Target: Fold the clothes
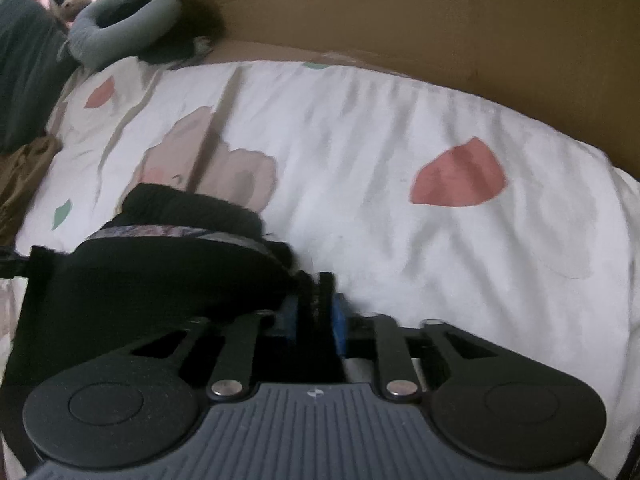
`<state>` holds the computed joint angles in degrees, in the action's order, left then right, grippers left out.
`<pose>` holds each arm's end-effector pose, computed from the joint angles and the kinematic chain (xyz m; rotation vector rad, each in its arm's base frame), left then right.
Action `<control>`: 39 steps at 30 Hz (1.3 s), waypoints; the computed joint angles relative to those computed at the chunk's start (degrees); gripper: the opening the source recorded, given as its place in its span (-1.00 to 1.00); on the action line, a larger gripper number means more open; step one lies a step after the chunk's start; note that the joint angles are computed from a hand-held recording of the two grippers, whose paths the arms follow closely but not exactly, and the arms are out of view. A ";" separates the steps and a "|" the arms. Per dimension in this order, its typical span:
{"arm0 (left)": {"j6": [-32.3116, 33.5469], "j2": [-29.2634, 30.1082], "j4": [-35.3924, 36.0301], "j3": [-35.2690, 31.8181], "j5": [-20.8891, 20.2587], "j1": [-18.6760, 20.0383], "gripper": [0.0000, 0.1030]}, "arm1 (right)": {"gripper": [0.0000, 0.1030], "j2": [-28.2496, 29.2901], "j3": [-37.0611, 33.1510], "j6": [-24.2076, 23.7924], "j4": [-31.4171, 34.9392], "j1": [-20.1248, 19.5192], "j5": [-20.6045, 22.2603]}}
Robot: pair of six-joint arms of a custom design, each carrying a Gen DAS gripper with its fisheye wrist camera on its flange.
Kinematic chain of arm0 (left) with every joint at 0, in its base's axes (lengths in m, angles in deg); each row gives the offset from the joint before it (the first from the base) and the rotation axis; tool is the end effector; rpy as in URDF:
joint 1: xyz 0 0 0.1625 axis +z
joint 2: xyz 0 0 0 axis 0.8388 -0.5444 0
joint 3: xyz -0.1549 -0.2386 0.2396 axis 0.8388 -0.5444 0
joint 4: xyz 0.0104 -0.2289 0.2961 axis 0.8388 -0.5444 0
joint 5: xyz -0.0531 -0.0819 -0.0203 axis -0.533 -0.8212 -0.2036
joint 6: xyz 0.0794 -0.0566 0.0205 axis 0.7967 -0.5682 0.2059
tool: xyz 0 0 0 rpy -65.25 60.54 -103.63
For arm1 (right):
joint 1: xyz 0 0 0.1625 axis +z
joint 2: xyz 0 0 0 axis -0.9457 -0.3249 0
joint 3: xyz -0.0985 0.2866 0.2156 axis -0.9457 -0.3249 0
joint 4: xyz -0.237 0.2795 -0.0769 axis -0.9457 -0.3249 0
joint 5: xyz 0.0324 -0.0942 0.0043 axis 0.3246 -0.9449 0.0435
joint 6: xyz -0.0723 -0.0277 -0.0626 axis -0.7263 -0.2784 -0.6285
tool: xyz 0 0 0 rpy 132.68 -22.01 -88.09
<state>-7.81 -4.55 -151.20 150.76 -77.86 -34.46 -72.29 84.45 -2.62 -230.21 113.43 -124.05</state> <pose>-0.2681 -0.3001 -0.0277 0.5297 2.7344 -0.4147 -0.1577 -0.3361 0.3470 0.4758 -2.5676 0.5468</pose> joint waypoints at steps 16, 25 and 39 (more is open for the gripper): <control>4.30 -2.44 2.56 -4.27 2.72 -2.47 -0.89 | -0.88 -14.56 -1.44 0.73 10.00 -6.37 13.03; 11.43 0.15 1.30 -9.29 1.81 0.17 -0.89 | -0.88 -19.17 -1.27 1.03 11.78 -11.95 16.98; 18.37 7.16 2.81 -17.14 -3.33 6.58 -0.88 | -0.88 -16.82 -1.33 5.77 3.58 -10.17 11.97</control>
<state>10.56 2.62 -148.40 133.62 -81.20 -27.88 -89.12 83.12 3.15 -226.63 103.26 -112.08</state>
